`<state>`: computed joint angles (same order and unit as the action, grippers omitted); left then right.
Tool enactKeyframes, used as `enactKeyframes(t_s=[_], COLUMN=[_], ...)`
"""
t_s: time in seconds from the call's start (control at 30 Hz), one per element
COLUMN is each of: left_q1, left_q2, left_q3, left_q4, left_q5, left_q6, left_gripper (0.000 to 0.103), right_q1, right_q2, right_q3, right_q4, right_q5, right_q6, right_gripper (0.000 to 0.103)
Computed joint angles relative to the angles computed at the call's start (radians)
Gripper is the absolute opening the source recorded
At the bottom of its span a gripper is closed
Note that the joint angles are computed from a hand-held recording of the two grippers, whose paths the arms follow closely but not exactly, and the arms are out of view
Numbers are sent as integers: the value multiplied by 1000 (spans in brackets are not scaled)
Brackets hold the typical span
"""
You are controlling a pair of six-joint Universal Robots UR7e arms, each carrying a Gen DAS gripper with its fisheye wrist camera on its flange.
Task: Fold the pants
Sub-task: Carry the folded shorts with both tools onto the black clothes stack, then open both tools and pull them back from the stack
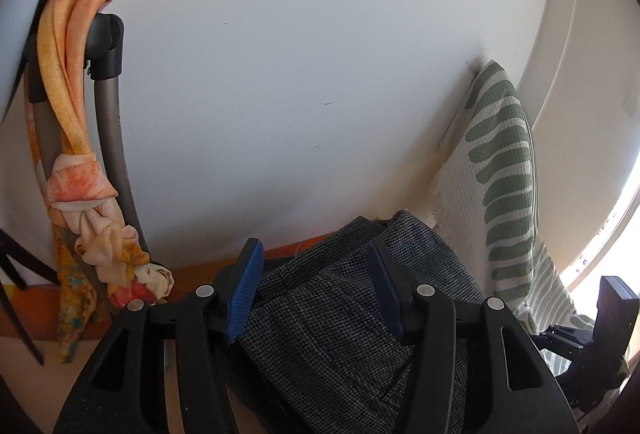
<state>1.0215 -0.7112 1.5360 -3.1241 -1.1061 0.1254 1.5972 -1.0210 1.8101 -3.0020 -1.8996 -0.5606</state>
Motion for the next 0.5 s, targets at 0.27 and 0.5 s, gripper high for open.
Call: enactKeyframes(t_s=[0.27, 0.5], left_q1=[-25, -54], left_q2=[-77, -158], left_q3=[99, 225], left_q4=[4, -3], left_q5=[-16, -11], left_q6=[-21, -49], left_gripper=[59, 62], right_q1=[21, 49], right_q2=[-30, -77], right_q3=[83, 181], right_q4=[-113, -230], right_q5=[-36, -62], right_q6=[10, 37], right_gripper=[73, 77])
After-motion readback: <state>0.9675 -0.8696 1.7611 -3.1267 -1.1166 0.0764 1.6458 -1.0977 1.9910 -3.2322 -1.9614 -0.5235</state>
